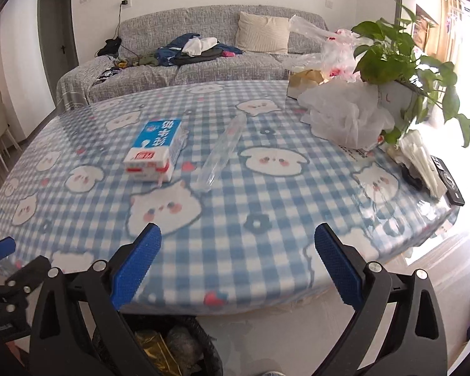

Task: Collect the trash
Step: 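Raise both tools and move them over the table toward the milk carton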

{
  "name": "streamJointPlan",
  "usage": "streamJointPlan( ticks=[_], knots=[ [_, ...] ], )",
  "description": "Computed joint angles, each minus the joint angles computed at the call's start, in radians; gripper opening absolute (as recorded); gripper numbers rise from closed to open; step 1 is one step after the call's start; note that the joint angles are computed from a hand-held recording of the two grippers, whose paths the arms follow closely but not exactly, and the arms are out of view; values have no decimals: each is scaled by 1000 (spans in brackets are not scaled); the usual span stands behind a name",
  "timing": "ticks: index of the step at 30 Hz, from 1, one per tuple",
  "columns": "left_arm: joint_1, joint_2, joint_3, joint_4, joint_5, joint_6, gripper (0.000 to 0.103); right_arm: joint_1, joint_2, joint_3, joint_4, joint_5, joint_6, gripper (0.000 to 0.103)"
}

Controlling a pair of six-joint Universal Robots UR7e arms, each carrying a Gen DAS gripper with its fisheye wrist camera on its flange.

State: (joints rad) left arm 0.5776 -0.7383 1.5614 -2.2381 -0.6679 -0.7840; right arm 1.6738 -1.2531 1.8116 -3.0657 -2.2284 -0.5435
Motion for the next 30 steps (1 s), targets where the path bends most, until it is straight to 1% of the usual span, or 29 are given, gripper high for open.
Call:
streamJointPlan(
  ticks=[4,7,10,16,19,22,30],
  knots=[
    [29,47,-75,8,-1,31,97,-25,32,-56,45,14,27,94],
    [47,83,-133,19,-10,56,97,-35,58,-97,65,13,30,94],
    [59,121,-194,36,-1,86,97,-45,87,-143,86,11,34,94],
    [87,194,-310,51,7,143,97,-69,153,-268,162,28,62,94],
    [106,237,-375,65,19,154,97,-73,189,-331,204,36,68,94],
    [125,268,-431,77,2,169,97,-72,238,-406,229,35,61,94],
    [166,375,-620,98,-40,243,97,-76,357,-607,329,28,83,94]
  ],
)
